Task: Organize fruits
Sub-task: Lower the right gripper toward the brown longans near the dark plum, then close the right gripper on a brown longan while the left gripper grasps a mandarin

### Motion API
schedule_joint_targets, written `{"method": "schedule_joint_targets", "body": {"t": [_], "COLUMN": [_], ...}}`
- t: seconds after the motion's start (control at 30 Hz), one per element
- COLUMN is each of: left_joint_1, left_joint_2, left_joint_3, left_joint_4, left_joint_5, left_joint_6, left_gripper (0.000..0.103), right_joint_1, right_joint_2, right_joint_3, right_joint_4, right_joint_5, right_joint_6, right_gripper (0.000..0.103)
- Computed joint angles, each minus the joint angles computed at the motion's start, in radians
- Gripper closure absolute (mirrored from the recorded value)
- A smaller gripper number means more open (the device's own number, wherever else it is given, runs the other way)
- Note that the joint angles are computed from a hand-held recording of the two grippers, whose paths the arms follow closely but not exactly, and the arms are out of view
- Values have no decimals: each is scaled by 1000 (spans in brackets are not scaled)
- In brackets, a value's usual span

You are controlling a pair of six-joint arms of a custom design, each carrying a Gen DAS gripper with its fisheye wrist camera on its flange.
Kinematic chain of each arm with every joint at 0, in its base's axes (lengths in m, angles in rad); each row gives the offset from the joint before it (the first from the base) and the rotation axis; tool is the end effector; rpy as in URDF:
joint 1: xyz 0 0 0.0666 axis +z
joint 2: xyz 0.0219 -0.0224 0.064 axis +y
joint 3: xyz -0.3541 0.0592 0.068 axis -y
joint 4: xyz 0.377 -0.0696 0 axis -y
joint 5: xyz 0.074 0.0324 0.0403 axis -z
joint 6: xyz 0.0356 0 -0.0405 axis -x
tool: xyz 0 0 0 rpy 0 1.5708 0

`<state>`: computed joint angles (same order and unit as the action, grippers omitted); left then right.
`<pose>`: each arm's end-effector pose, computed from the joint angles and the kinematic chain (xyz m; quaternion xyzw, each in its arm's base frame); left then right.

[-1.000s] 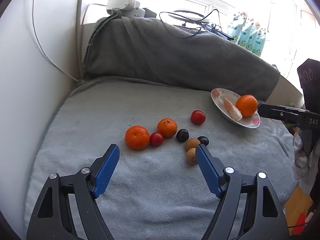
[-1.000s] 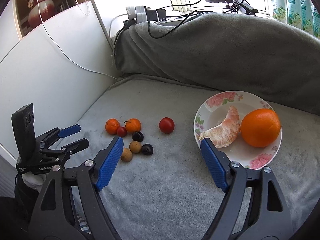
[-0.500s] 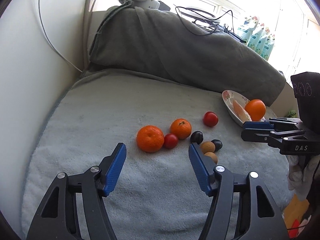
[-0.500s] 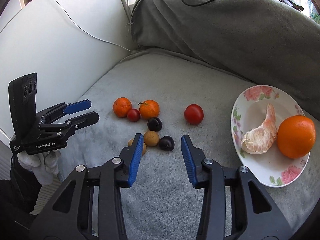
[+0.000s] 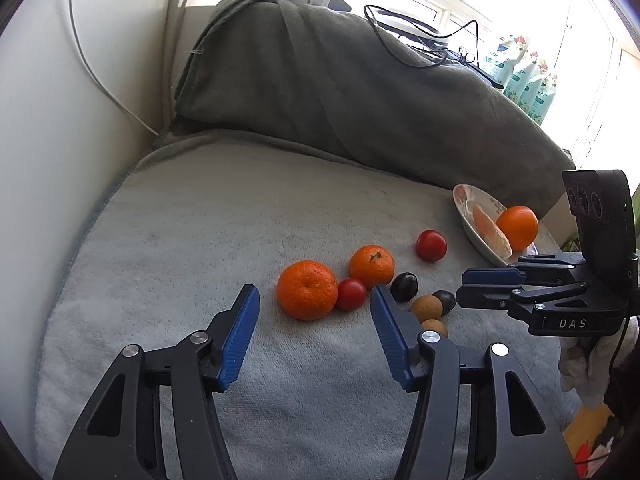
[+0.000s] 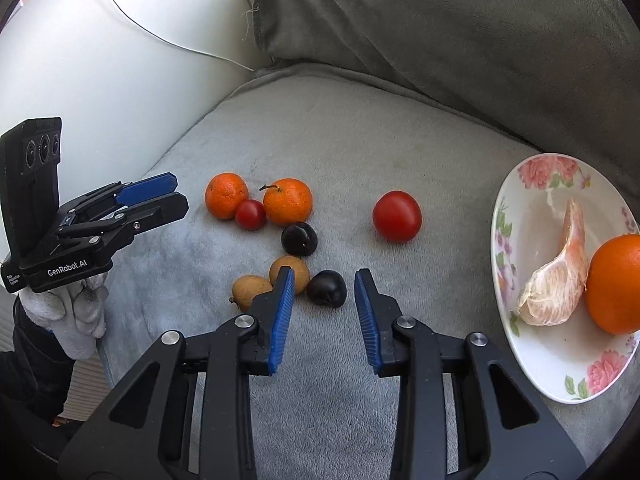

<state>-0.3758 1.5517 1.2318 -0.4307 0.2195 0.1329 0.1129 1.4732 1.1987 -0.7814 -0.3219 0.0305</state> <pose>0.4811 -0.1986 0.2931 0.1538 0.8996 -0.1969 0.3583 0.4666 0.0638 0.2936 -0.1091 0.9492 0.1652 0.2447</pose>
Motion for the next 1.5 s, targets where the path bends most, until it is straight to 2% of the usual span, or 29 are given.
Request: {"method": "schedule_joint_targets", "body": {"t": [0.13, 0.27, 0.6, 1.07, 1.37, 1.47, 1.5], "left_joint_1": [5, 9, 16, 24, 21, 19, 18], "left_joint_2": [21, 38, 83, 114, 126, 132, 135], "left_joint_3": [19, 34, 72, 100, 114, 121, 124], "left_joint_4": [-10, -19, -43, -69, -83, -97, -100], "left_joint_5": [8, 20, 42, 66, 65, 66, 66], "left_joint_6": [-9, -7, -9, -19, -22, -34, -38], "left_gripper": [47, 48, 50, 50, 50, 61, 61], "right_joint_1": [2, 13, 40, 92, 124, 144, 153], "right_joint_2": [4, 23, 80, 151, 204, 222, 225], "right_joint_3": [7, 32, 92, 202, 276, 291, 291], "right_joint_4": [-5, -23, -72, -187, -287, -295, -295], "right_joint_5": [-19, -31, -26, 78, 137, 162, 178], "right_joint_6": [5, 23, 57, 186, 311, 336, 346], "right_gripper": [71, 77, 77, 77, 77, 77, 77]}}
